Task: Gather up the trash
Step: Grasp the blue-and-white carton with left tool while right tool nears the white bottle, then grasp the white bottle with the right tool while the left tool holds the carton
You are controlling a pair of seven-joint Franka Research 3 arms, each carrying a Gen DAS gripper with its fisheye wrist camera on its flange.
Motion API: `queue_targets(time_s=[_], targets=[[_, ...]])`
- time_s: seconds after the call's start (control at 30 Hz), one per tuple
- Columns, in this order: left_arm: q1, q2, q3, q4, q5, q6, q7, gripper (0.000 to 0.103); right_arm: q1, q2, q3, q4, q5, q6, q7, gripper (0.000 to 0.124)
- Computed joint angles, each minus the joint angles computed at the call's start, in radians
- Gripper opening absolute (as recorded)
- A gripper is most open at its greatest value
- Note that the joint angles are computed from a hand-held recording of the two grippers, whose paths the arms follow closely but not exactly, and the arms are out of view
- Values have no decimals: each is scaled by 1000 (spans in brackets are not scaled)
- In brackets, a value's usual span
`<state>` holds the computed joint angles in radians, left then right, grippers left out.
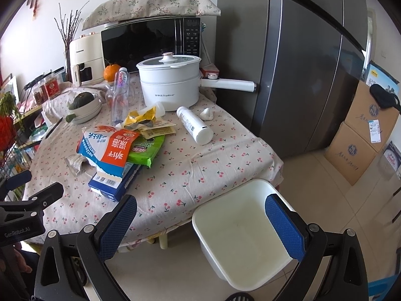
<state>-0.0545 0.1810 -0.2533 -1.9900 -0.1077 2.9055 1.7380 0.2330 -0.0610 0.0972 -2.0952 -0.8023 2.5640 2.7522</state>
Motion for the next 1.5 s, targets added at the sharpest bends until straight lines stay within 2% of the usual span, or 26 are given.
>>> queue_targets(time_s=[0.13, 0.23, 0.33, 0.43, 0.5, 0.53, 0.6, 0.7, 0.77, 0.8, 0.87, 0.97, 1.1, 1.2, 1.3, 1.5], targets=[[24, 60, -22, 119, -42, -132, 80, 102, -4, 16, -15, 65, 113, -12, -137, 103], [25, 119, -22, 215, -61, -188, 105, 102, -5, 70, -31, 152, 196, -40, -271, 103], [6, 212, -5, 362, -30, -277, 61, 102, -10, 125, -58, 199, 303, -7, -373, 103], [16, 341, -18, 546, -53, -383, 39, 102, -17, 161, -87, 185, 386, 64, -404, 103], [54, 430, -67, 648, -118, -415, 94, 95, -23, 187, -95, 187, 467, 58, -464, 103], [47, 463, -59, 686, -112, -415, 89, 89, -24, 199, -100, 191, 489, 51, -495, 103], [32, 517, -42, 750, -90, -415, 73, 86, -1, 227, -126, 225, 417, -4, -482, 103], [40, 591, -56, 852, -103, -497, 54, 73, 32, 266, -159, 275, 271, -56, -454, 103], [44, 610, -66, 878, -114, -527, 57, 54, 29, 284, -162, 291, 271, -54, -481, 103], [47, 612, -72, 879, -120, -529, 69, 51, 25, 292, -162, 298, 289, -53, -496, 103], [55, 613, -88, 878, -138, -530, 100, 35, 15, 305, -163, 309, 335, -44, -520, 103], [80, 615, -128, 885, -196, -563, 159, 20, 20, 320, -174, 327, 359, -44, -520, 103], [97, 569, -154, 818, -260, -526, 254, 8, 32, 341, -186, 358, 360, -70, -511, 103], [115, 520, -171, 753, -318, -481, 312, 5, 10, 356, -175, 370, 438, -54, -543, 103], [134, 468, -186, 695, -377, -437, 370, 3, -46, 402, -134, 414, 625, -32, -698, 103], [147, 423, -170, 672, -448, -407, 408, 1, -81, 519, -138, 525, 794, 48, -836, 100]])
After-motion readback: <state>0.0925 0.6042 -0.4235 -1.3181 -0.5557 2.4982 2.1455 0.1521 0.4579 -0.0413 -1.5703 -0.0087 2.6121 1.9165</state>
